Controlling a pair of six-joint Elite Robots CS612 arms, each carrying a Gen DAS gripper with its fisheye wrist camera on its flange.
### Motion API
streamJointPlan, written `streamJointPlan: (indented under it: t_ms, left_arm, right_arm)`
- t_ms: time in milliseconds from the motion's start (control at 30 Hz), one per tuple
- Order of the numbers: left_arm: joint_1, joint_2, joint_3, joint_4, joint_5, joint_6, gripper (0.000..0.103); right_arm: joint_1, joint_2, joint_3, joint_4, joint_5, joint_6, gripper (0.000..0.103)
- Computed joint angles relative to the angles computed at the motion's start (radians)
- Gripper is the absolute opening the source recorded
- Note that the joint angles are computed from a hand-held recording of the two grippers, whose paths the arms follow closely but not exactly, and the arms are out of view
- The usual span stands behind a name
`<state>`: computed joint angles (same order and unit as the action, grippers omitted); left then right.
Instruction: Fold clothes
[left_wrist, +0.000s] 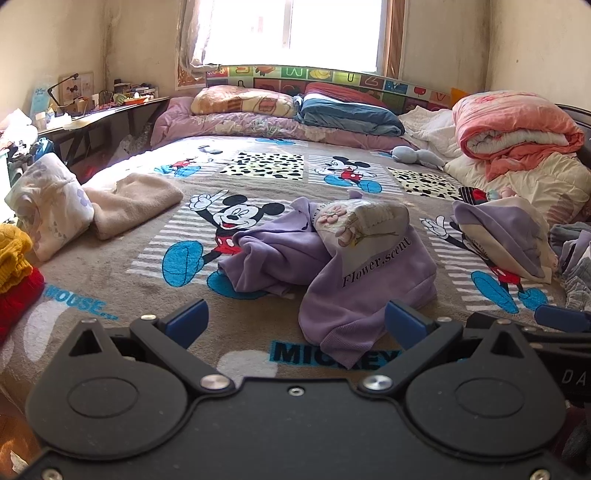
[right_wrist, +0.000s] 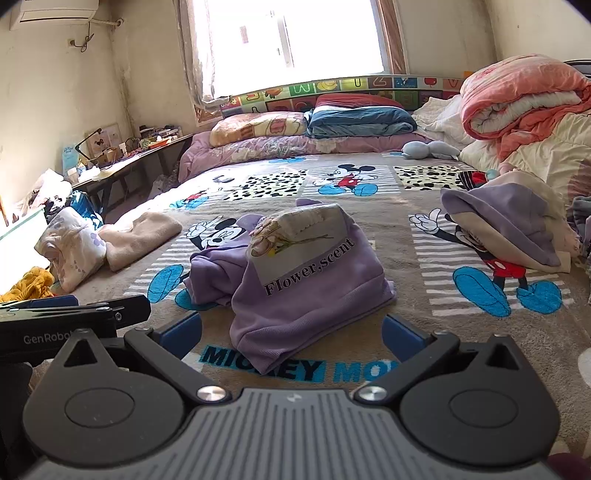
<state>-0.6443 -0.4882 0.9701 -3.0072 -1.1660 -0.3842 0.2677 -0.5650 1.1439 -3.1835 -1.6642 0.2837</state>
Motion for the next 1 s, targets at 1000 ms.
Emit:
streamJointPlan:
  t_ms: [1000]
  left_arm:
    - [0.001,0.005,-0.011,0.036,0.007,0.023,0.103]
  right_arm:
    - [-0.001,0.011,-0.016,0.021,0.014,0.003,0.103]
